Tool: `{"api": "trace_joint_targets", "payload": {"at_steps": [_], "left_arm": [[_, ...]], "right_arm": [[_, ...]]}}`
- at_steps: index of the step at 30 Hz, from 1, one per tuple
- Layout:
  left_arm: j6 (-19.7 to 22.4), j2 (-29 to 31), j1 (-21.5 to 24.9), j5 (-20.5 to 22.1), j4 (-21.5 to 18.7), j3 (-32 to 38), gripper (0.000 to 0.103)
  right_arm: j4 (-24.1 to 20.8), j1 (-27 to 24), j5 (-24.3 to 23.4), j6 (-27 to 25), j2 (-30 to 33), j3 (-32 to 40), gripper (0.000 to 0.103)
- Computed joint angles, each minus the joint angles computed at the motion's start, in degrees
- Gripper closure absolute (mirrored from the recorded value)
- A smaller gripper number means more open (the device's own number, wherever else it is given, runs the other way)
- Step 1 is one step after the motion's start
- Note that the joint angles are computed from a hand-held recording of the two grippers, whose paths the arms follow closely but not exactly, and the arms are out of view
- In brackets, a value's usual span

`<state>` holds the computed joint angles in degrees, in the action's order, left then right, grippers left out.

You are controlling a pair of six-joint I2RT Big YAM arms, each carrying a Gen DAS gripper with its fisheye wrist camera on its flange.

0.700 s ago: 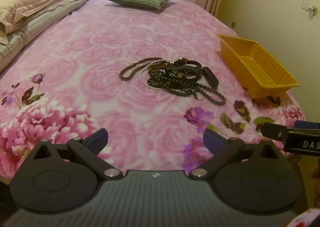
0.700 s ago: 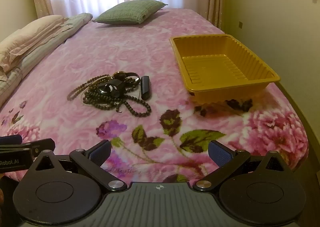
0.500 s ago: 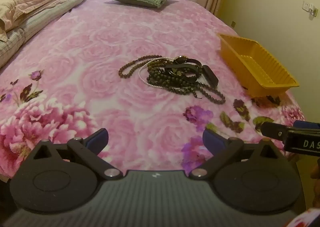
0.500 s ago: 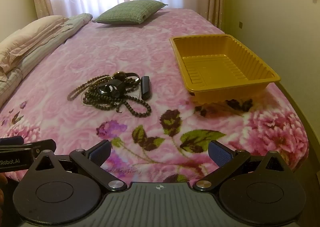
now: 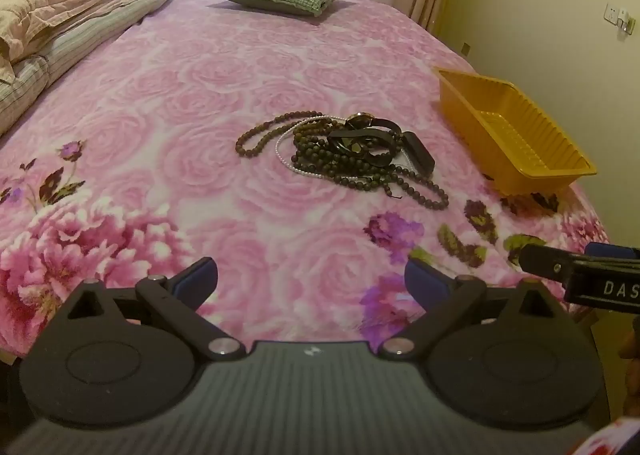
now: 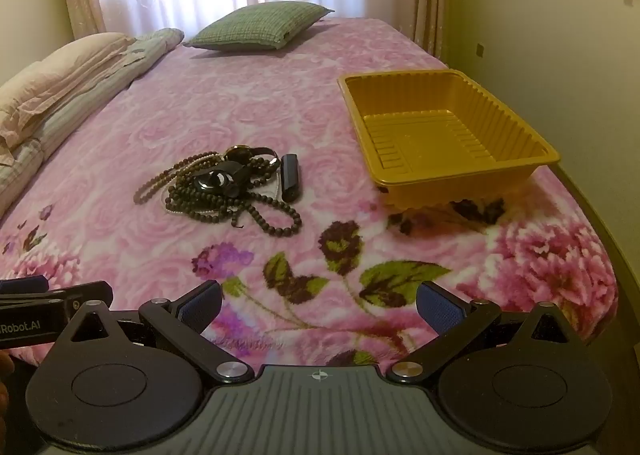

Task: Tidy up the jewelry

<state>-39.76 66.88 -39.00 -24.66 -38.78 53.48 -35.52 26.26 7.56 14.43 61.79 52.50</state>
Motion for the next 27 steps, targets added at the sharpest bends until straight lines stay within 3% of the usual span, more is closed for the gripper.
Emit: {"api": "trace_joint_targets", "payload": {"at_steps": [27], "left_arm": [[-0.7, 0.0, 0.1, 0.3, -0.3, 0.3, 0.004]], "right_arm": [[-0.1, 0.0, 0.1, -0.1, -0.2, 0.1, 0.001]]}}
